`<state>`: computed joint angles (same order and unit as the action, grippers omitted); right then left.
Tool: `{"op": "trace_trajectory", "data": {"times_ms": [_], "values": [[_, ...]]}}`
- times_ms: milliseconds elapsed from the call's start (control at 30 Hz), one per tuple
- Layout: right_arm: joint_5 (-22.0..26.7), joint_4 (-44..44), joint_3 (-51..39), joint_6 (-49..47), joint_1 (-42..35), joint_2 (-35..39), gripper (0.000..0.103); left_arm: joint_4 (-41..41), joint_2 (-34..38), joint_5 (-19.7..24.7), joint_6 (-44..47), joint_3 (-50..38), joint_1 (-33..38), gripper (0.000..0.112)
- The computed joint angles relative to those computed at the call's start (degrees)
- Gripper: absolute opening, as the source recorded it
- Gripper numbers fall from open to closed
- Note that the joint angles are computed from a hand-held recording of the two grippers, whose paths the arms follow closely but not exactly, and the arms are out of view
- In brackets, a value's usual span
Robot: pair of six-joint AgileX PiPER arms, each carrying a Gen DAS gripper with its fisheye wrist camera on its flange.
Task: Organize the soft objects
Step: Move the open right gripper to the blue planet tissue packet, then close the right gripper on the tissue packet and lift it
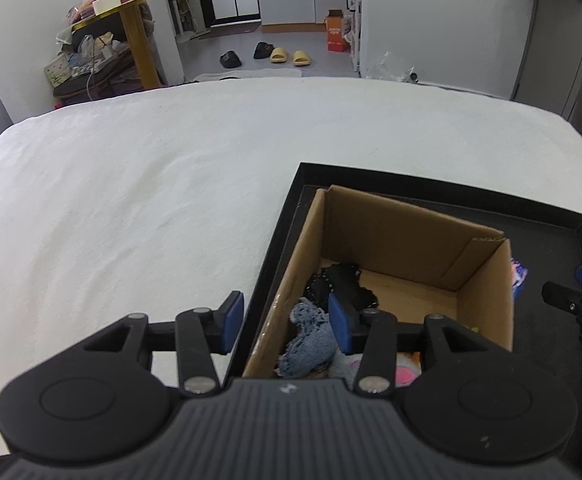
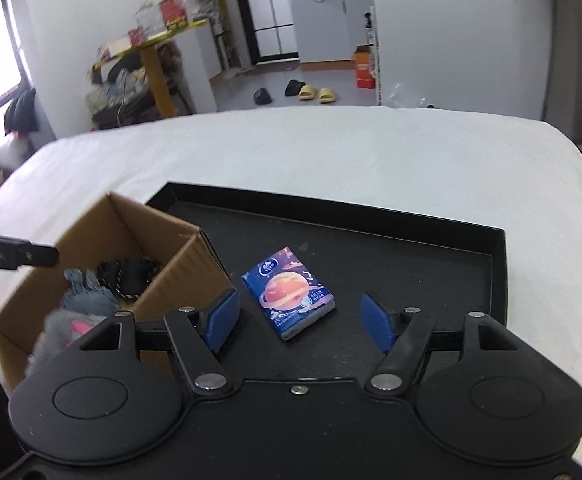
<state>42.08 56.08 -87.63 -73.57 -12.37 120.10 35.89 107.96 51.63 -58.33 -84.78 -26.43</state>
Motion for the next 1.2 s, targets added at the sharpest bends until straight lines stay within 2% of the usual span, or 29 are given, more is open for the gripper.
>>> {"op": "trace_trajectory", "data": {"times_ms": [200,467,900,1133,1200], "values": [[1.33,-2.41,-2.47,-3.7,1.27,2.43,0.07,0.72,1.31,1.46,-1.86,-0.78,-0.19,0.045],[2.35,-5.38,-7.77,-2.83,2.22,6.41,0.07,0.66,2.95,3.22,-1.87,-2.15,-0.62,0.045],[-0.99,-4.81,-7.08,-11.07,3.95,8.31,0.07,1.41,2.75,4.29,-2.38,-1.04,-0.24,0.045],[-0.76,-2.02,-7.4,-15.05,3.91,9.12,0.07,1.4,2.02,3.83,-2.29,0.27,0.4,0.045],[-1.09,0.13,-6.03,-17.24,3.44,8.76,0.064,1.08,1.74,3.3,-2.26,0.72,0.61,0.045]]}}
